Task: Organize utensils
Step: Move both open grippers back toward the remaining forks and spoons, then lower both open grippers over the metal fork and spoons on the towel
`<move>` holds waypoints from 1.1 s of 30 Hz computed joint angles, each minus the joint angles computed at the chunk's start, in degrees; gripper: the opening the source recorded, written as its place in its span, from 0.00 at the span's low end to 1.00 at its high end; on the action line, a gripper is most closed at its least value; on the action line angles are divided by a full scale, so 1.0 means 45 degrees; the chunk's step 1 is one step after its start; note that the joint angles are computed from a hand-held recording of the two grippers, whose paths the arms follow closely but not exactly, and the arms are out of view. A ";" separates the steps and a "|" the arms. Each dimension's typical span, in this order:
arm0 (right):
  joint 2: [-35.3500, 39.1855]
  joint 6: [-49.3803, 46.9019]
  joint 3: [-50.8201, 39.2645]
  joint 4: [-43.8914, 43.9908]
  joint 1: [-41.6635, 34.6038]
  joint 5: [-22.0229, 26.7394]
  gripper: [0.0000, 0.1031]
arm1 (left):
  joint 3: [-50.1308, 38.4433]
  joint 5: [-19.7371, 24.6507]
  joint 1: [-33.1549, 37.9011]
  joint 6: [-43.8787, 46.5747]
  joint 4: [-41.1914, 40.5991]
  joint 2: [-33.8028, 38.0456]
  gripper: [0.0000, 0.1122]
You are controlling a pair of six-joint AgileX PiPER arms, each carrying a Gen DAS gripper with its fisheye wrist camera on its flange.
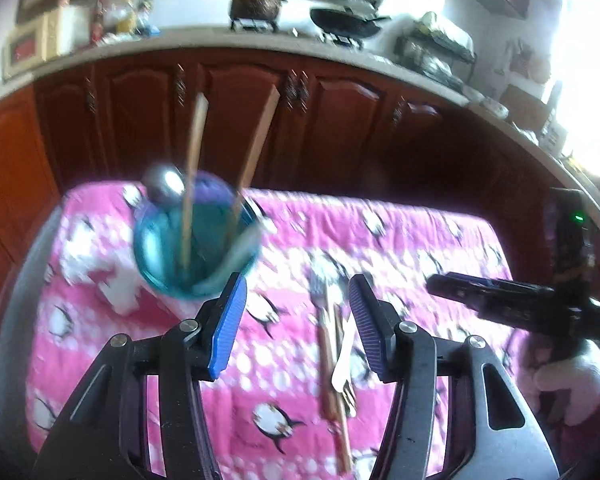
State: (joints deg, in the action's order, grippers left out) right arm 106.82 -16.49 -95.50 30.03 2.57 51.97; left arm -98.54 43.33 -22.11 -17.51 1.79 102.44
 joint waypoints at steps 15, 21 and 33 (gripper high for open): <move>0.3435 0.3083 -0.1715 -0.3648 0.2619 0.0032 0.40 | 0.1762 0.0140 -0.0077 -0.0292 0.0425 0.0150 0.47; 0.3557 0.2864 -0.1944 -0.4766 0.2913 0.0132 0.40 | 0.1475 0.0311 0.0010 -0.0021 -0.0048 0.0635 0.47; 0.2061 0.2595 -0.0622 -0.4072 0.0732 0.0459 0.41 | -0.1418 0.1712 -0.0298 0.0899 -0.1620 0.3284 0.46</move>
